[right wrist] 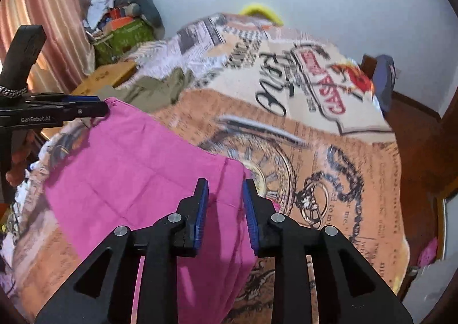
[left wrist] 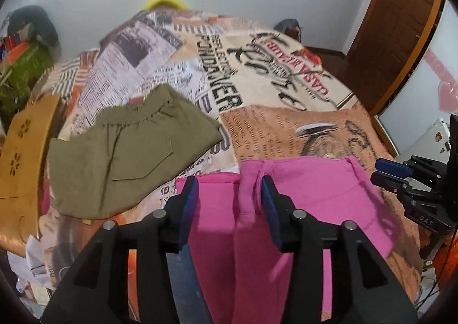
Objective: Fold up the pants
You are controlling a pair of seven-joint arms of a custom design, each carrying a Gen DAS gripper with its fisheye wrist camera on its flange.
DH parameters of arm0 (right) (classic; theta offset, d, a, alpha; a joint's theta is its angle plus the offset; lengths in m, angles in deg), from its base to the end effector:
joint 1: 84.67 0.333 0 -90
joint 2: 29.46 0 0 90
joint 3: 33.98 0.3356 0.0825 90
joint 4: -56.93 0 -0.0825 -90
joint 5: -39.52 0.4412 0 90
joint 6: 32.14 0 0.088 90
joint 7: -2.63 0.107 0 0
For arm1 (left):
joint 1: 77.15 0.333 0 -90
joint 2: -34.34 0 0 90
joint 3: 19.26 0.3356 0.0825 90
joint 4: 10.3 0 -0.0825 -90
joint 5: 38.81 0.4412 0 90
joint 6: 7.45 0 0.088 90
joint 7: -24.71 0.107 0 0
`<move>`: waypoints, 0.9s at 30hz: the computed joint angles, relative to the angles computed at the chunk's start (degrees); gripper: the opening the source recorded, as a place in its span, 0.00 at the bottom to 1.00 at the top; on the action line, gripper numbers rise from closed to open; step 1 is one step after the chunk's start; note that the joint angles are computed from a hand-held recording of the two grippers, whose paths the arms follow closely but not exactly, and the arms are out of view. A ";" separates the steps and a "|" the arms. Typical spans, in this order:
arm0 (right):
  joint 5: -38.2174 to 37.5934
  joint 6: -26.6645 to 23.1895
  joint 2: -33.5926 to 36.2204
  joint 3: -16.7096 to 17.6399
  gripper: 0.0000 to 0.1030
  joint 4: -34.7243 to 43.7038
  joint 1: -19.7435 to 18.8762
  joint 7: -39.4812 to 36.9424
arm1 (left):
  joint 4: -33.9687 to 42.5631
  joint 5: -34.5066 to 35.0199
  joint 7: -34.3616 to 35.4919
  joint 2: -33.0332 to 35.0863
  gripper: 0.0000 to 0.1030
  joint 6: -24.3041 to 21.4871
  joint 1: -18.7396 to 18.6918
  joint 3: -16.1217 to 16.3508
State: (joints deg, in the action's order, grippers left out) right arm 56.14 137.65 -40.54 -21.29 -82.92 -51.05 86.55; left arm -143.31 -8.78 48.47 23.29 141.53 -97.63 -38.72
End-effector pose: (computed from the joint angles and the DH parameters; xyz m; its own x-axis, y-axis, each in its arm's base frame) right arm 0.3905 0.3840 0.4393 0.6414 -0.7587 -0.1135 -0.6268 -0.4329 -0.6479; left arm 0.4214 -0.3716 0.4501 0.0266 -0.9946 0.1007 -0.8216 -0.0791 -0.5646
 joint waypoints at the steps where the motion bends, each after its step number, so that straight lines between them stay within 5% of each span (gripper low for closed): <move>1: 0.24 0.43 -0.90 0.10 0.27 -0.43 0.44 -0.31 | 0.11 0.40 -0.06 -0.42 0.43 -0.65 -0.09 -0.26; 5: 3.47 1.30 -2.50 -0.66 0.36 -1.42 3.95 -3.85 | 0.84 3.08 -1.25 -1.62 0.43 -3.82 -1.12 -2.21; 14: 8.75 -2.54 1.09 -0.67 0.41 -1.49 6.14 -7.52 | -1.61 -2.52 -0.14 1.29 0.43 -1.37 -4.87 -2.35; 17: 8.59 -3.19 -1.01 -0.30 0.42 -3.06 5.01 -6.45 | -3.57 1.27 -4.79 -0.06 0.43 -2.51 -4.68 -3.24; 21: 2.34 -3.90 -4.89 1.33 0.42 -6.79 2.35 -2.99 | -9.30 -3.76 -5.08 -5.41 0.43 1.98 -5.59 -1.46; 24: 1.64 -4.54 -7.80 1.06 0.44 -9.46 1.52 -1.19 | -10.86 -4.97 -4.99 -7.63 0.43 -2.46 -5.61 -2.36; 27: 1.64 -4.33 -9.50 0.33 0.44 -11.28 1.60 0.72 | -13.76 -5.41 -6.35 -9.94 0.44 -1.70 -5.76 -2.71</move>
State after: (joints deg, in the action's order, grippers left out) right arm 57.78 133.33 -50.04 -20.96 -94.20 -49.45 87.27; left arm -157.07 -14.19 42.13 13.35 139.83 -103.38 -41.43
